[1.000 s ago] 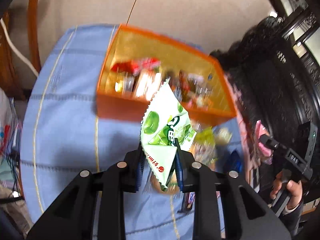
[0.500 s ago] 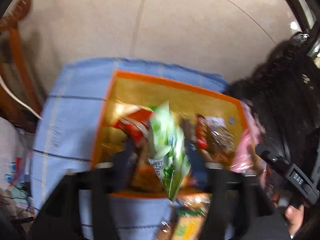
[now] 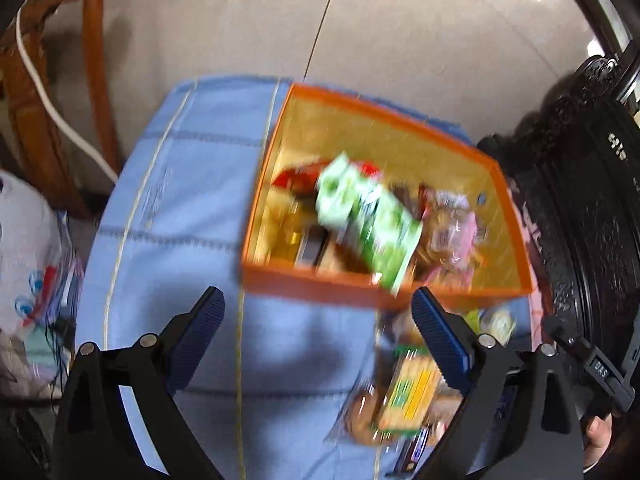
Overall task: Organize snacks
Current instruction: 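Carry both bags over the orange box and open both tools, then grasp the yellow-green cracker packet with the left tool while the right tool grasps the blue bag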
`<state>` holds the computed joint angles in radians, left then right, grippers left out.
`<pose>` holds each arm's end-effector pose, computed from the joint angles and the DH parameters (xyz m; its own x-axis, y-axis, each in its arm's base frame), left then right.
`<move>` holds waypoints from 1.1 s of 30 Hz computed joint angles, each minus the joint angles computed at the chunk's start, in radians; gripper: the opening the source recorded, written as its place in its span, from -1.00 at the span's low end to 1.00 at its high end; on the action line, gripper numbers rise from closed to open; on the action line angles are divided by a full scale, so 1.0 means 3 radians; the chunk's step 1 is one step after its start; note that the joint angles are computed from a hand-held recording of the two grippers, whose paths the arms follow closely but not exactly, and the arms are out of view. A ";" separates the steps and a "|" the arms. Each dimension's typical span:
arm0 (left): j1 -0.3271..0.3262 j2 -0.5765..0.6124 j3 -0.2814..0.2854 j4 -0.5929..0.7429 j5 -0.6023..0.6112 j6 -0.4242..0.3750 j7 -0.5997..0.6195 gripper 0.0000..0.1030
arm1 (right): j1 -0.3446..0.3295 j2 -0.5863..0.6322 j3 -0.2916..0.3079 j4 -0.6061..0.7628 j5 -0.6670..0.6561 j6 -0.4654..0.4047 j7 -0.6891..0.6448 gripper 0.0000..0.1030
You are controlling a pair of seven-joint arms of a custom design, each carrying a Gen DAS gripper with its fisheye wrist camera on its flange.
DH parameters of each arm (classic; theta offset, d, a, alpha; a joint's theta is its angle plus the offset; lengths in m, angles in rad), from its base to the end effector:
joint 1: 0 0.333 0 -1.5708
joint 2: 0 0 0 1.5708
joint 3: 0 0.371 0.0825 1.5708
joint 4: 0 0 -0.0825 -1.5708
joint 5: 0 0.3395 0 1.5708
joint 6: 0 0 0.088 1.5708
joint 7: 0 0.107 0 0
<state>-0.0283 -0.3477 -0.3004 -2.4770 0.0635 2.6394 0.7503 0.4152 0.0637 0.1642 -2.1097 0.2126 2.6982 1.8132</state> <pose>0.3879 -0.1490 0.5423 0.3598 -0.9026 0.2362 -0.7942 -0.4292 -0.4302 0.4750 0.2997 0.5248 0.2241 -0.9290 -0.2947 -0.9015 -0.0828 -0.4247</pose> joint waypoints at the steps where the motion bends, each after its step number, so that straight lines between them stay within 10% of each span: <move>1: -0.0038 -0.0032 0.0016 -0.0057 -0.0057 -0.0010 0.0007 0.79 | -0.0007 -0.0080 0.0004 -0.0108 0.0063 -0.0016 -0.0014 0.90; 15: -0.0435 -0.0048 -0.0125 -0.0308 -0.0461 -0.0129 0.0166 0.81 | 0.0210 -0.0642 -0.0127 -0.0875 0.0505 -0.0306 -0.0022 0.91; 22: -0.0475 0.0562 -0.0374 0.0109 0.0191 -0.0229 -0.0273 0.81 | 0.0259 -0.0822 -0.0217 -0.1110 0.0656 -0.0340 -0.0055 0.91; 29: -0.0713 0.1096 -0.0193 0.0427 0.0487 -0.0412 -0.0499 0.78 | 0.0223 -0.0966 -0.0163 -0.1323 0.0150 -0.0240 0.0035 0.91; 31: -0.0782 0.1095 -0.0089 0.0295 0.0223 -0.0136 -0.0361 -0.08 | 0.0151 -0.1013 -0.0091 -0.1383 -0.0250 -0.0144 0.0165 0.92; 33: -0.0826 0.1002 0.0007 0.0169 0.0055 -0.0004 -0.0433 -0.11 | 0.0070 -0.1026 -0.0038 -0.1401 -0.0684 -0.0090 0.0252 0.92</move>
<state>-0.2761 -0.0472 -0.2983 -2.4264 0.0801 2.6384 0.6203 0.4360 -0.2442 0.1527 -2.5300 0.0075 2.6711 1.8890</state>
